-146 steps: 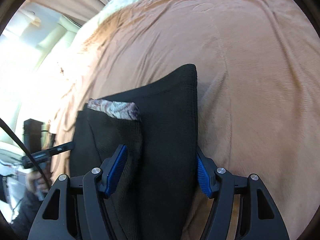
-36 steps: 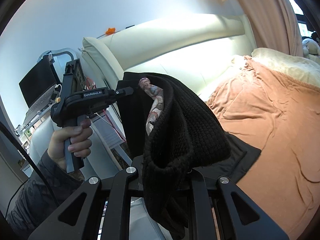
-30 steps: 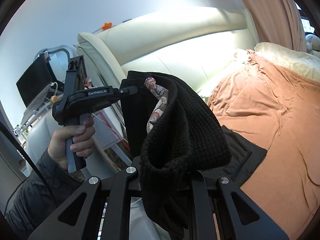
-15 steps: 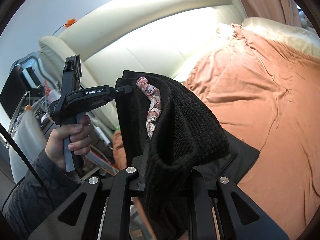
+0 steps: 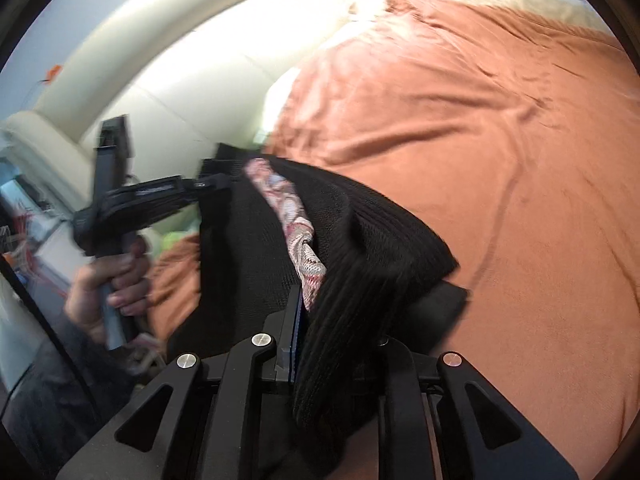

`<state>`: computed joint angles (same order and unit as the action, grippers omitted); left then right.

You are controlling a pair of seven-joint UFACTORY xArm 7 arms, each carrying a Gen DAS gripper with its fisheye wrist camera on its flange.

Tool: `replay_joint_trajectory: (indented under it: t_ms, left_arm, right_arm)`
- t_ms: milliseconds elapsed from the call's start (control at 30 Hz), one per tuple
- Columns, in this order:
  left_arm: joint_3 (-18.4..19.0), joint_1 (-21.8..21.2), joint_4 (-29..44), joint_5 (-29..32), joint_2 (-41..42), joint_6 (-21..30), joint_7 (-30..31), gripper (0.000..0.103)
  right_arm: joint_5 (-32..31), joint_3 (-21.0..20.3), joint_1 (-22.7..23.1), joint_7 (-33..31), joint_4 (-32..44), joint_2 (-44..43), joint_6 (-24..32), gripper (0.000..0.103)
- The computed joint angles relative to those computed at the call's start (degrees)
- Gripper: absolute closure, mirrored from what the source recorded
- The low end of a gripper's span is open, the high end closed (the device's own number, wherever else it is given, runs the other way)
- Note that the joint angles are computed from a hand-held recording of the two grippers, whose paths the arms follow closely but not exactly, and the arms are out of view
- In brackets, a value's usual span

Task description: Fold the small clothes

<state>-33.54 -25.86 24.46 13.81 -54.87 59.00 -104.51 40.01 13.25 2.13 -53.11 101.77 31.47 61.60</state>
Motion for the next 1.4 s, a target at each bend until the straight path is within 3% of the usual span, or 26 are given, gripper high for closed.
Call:
replay_joint_trajectory:
  t_ms: [33, 67, 133, 300, 367, 467, 600, 767, 1000, 1133, 1267, 1400]
  left_arm:
    - [0.2, 0.1, -1.0, -0.8, 0.7, -0.7, -0.7, 0.088]
    - [0.7, -0.1, -2.0, -1.5, 1.2, -1.3, -1.1, 0.082]
    - [1.0, -1.2, -3.4, -3.4, 1.3, 0.0, -2.9, 0.079]
    - [0.3, -5.1, -4.2, -4.8, -2.1, 4.8, -5.7, 0.078]
    - [-0.5, -6.3, -3.8, -5.5, -2.7, 6.3, -6.7, 0.078]
    - [-2.2, -7.9, -1.9, -6.5, -2.2, 8.9, -8.2, 0.078]
    - [-4.7, -10.0, 0.5, -9.0, 0.2, 10.6, -11.0, 0.078]
    - [-7.0, -12.8, 2.8, -12.0, 5.9, 8.9, -15.3, 0.078]
    - [-10.0, -16.6, 6.3, -14.0, 15.0, 7.8, -24.4, 0.078]
    - [-12.3, -17.8, 10.2, -11.2, 20.9, 8.6, -29.5, 0.079]
    - [-14.4, -18.2, 15.4, -7.6, 28.0, 10.8, -34.3, 0.079]
    - [-15.5, -18.9, 20.8, -4.0, 35.1, 13.8, -37.7, 0.075]
  right_arm:
    - [-1.0, -2.1, 2.0, 1.7, 1.2, 1.1, -0.1, 0.079]
    - [-4.5, -2.2, 1.9, 5.4, 4.7, 4.2, 0.4, 0.075]
    - [-5.6, -2.2, 1.0, 7.3, 7.2, 6.2, 0.2, 0.058]
    - [-5.0, 0.3, -2.0, 5.1, 0.7, 1.5, -3.1, 0.057]
    - [-2.0, -0.2, 0.4, 2.8, -7.9, -4.1, -7.1, 0.057]
    - [0.9, 0.5, -0.2, -1.5, -15.1, -9.3, -11.4, 0.057]
    - [6.3, 0.0, 0.4, -8.1, -24.1, -16.8, -10.3, 0.057]
    - [7.1, -2.4, 3.5, -11.6, -31.5, -23.6, -5.7, 0.057]
    - [4.0, -4.9, 8.8, -12.5, -41.7, -31.7, -5.0, 0.057]
    - [1.0, -6.1, 10.9, -11.4, -47.2, -36.2, -6.2, 0.057]
    - [-2.3, -6.4, 13.2, -10.8, -54.1, -41.7, -13.1, 0.057]
    - [-6.8, -6.8, 14.7, -6.6, -58.4, -44.8, -16.5, 0.057]
